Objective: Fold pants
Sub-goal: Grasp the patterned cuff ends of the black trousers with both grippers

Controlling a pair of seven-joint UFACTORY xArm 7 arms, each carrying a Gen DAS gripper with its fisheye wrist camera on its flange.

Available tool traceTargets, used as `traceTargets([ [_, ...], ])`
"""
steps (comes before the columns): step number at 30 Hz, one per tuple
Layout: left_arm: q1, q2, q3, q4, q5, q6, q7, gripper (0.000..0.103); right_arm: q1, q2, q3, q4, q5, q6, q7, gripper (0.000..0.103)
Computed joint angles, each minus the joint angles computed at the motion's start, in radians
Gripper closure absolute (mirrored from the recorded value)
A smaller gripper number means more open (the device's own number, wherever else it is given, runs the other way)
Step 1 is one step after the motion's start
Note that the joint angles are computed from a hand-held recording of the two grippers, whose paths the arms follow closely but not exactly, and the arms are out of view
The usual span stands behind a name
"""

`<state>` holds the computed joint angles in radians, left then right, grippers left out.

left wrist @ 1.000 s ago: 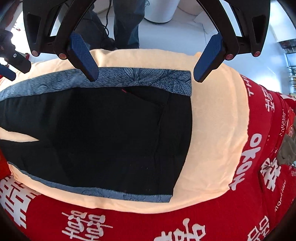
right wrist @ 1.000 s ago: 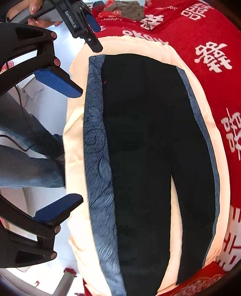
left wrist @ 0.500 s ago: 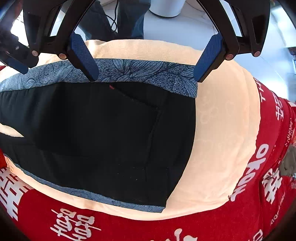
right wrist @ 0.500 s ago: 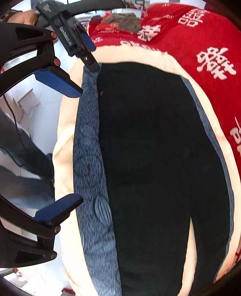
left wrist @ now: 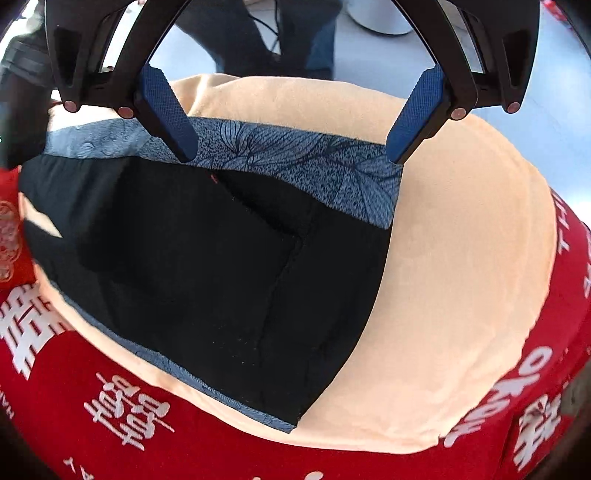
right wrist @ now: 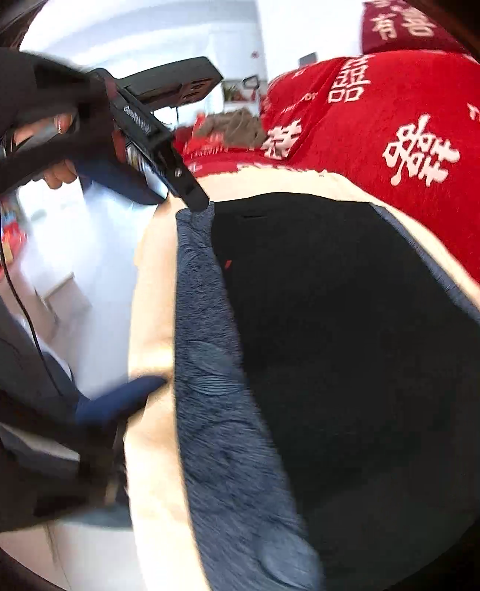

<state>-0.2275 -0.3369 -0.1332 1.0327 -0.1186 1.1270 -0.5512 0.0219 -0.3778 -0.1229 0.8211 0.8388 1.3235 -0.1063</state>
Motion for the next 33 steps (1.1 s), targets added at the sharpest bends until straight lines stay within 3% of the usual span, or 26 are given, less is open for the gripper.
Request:
traceTargets([
  [9,-0.014,-0.046,0.041,-0.124,-0.175,-0.112,0.006,0.000,-0.008,0.019,-0.025,-0.184,0.292,-0.166,-0.030,0.045],
  [12,-0.025,-0.052,0.052,-0.158,-0.251,-0.147,-0.004,0.000,-0.006,0.057,-0.036,-0.163,0.399,-0.151,-0.070,0.084],
  [19,-0.047,-0.002,0.063,-0.161,-0.415,-0.287,-0.022,0.001,-0.015,0.055,-0.026,-0.068,0.432,-0.057,-0.112,0.087],
  [21,-0.036,0.024,0.051,-0.142,-0.411,-0.312,-0.038,0.029,-0.020,0.059,-0.029,-0.055,0.418,-0.034,-0.121,0.087],
  [22,-0.058,0.045,0.074,-0.136,-0.456,-0.328,0.000,0.054,-0.021,0.063,-0.027,-0.047,0.411,-0.026,-0.125,0.087],
  [23,-0.071,0.054,0.089,-0.140,-0.515,-0.343,0.042,0.068,-0.021,0.068,-0.023,-0.040,0.399,-0.018,-0.130,0.085],
  [26,-0.068,0.077,0.087,-0.113,-0.532,-0.343,0.090,0.079,-0.036,0.076,-0.025,-0.035,0.336,0.003,-0.140,0.080],
  [28,-0.063,0.083,0.084,-0.080,-0.519,-0.325,0.119,0.079,-0.064,0.056,-0.033,-0.051,0.270,0.006,-0.130,0.058],
  [29,-0.061,0.090,0.087,-0.063,-0.524,-0.316,0.135,0.079,-0.082,0.033,-0.046,-0.083,0.246,0.005,-0.137,0.053],
  [33,-0.045,0.109,0.094,-0.019,-0.532,-0.264,0.199,0.079,-0.141,-0.031,-0.084,-0.165,0.205,-0.042,-0.104,0.050],
])
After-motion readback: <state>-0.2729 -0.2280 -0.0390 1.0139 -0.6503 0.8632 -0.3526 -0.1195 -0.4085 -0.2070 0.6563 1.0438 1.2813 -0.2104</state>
